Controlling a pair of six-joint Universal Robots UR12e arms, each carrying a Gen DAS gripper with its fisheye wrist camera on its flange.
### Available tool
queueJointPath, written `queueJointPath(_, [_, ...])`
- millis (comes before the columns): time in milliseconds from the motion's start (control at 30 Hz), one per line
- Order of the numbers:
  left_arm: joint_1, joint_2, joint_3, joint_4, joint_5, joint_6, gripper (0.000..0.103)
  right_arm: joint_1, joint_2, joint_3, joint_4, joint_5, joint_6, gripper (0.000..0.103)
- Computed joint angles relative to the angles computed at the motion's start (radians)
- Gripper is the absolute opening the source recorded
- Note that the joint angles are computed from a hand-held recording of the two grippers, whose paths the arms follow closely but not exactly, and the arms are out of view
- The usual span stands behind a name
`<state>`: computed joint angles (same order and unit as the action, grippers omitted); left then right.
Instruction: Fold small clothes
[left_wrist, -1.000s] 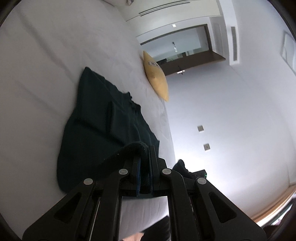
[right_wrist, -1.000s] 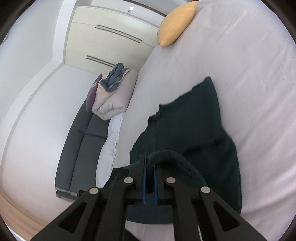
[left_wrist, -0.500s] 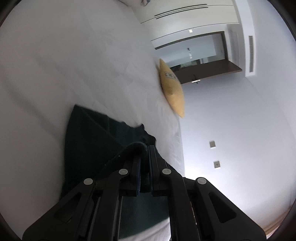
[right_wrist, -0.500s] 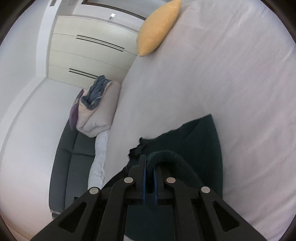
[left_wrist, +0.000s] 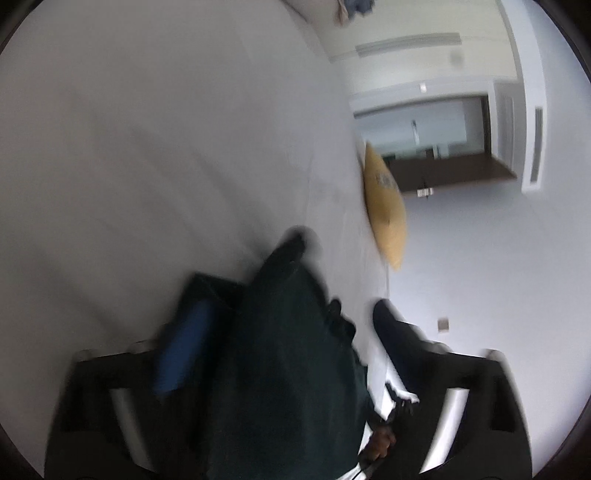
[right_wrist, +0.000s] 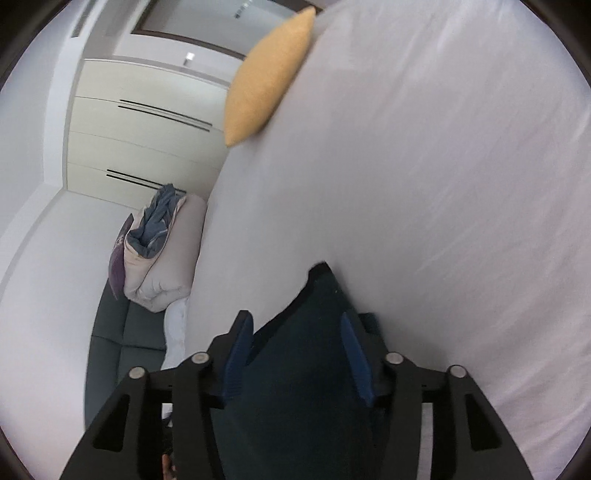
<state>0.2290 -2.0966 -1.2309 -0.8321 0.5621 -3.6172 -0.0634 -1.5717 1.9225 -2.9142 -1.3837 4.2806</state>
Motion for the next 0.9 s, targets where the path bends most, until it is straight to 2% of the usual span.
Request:
queueJointPath(33, [0.006, 0.0, -0.001, 0.028, -0.001, -0.027, 0.095, 0.004, -0.005, 0.003, 0.004, -0.018, 0.004, 0.06])
queueJointPath(100, [0.014, 0.012, -0.002, 0.03, 0.011, -0.033, 0.095, 0.007, -0.026, 0.011, 0.029, -0.043, 0.009, 0.062])
queueJointPath(200, [0.02, 0.053, -0.033, 0.062, 0.035, 0.024, 0.095, 0.026, -0.058, 0.013, 0.074, -0.089, -0.051, 0.062])
queueJointPath(333, [0.005, 0.141, -0.126, 0.106, 0.156, 0.134, 0.095, 0.067, -0.097, -0.001, 0.192, -0.139, -0.159, 0.062])
queueJointPath(433, [-0.011, 0.19, -0.176, 0.031, 0.202, 0.3, 0.09, 0.103, -0.114, -0.011, 0.264, -0.165, -0.236, 0.062])
queueJointPath(567, [-0.018, 0.229, -0.238, -0.041, 0.192, 0.421, 0.085, 0.144, -0.127, -0.008, 0.286, -0.169, -0.279, 0.062])
queueJointPath(600, [-0.002, 0.248, -0.269, -0.06, 0.186, 0.452, 0.08, 0.148, -0.13, -0.001, 0.278, -0.16, -0.276, 0.062])
queueJointPath(667, [0.025, 0.274, -0.31, -0.099, 0.183, 0.491, 0.072, 0.155, -0.133, 0.004, 0.279, -0.158, -0.27, 0.062])
queueJointPath(733, [0.032, 0.272, -0.316, -0.113, 0.171, 0.499, 0.06, 0.158, -0.138, 0.011, 0.286, -0.159, -0.265, 0.062])
queueJointPath(900, [0.035, 0.28, -0.333, -0.099, 0.189, 0.519, 0.059, 0.166, -0.142, 0.02, 0.279, -0.17, -0.229, 0.062])
